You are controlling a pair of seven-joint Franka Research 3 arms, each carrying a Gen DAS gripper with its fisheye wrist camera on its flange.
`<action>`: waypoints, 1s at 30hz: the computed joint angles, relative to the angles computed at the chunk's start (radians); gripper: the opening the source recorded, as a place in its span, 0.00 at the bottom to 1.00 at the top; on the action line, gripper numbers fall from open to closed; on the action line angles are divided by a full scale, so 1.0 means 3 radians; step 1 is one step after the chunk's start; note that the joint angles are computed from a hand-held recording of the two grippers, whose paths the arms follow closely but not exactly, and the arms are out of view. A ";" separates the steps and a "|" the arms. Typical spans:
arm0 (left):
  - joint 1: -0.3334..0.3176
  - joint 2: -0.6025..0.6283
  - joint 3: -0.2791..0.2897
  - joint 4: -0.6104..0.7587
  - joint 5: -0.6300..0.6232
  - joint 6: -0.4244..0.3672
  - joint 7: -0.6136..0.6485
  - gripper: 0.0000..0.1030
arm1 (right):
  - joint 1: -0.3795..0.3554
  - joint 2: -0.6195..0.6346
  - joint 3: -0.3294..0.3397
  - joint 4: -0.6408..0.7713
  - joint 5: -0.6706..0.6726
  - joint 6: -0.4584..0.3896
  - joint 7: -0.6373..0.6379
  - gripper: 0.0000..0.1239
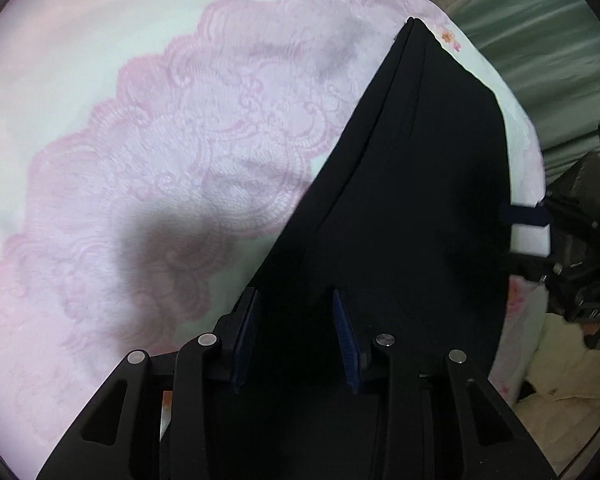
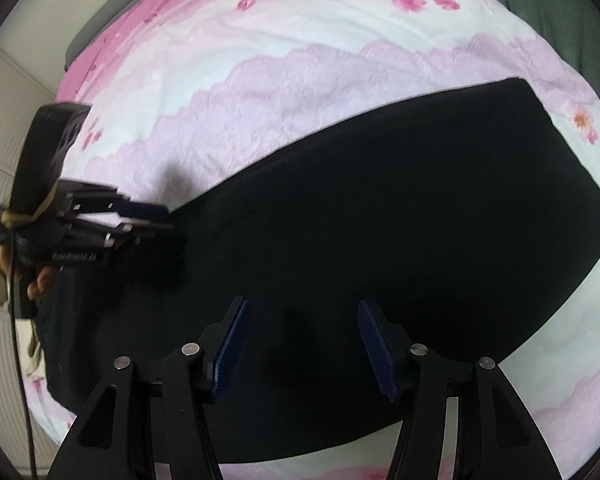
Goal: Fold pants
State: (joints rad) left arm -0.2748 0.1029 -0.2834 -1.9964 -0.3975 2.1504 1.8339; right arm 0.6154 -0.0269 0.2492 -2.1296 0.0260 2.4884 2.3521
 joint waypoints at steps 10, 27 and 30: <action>0.0084 0.0250 -0.0009 0.0150 -0.0354 -0.0223 -0.0009 0.31 | 0.0049 0.0068 0.0009 0.0083 0.0125 -0.0163 -0.0092 0.46; -0.0141 0.0068 -0.0004 0.0103 0.0801 0.0123 -0.0675 0.04 | -0.0105 -0.0324 0.0018 -0.0240 0.0065 -0.0048 -0.0060 0.46; -0.0200 0.0095 -0.0038 0.0184 0.0991 0.0122 -0.0886 0.08 | -0.0159 -0.0476 0.0020 -0.0388 0.0047 -0.0031 0.0048 0.46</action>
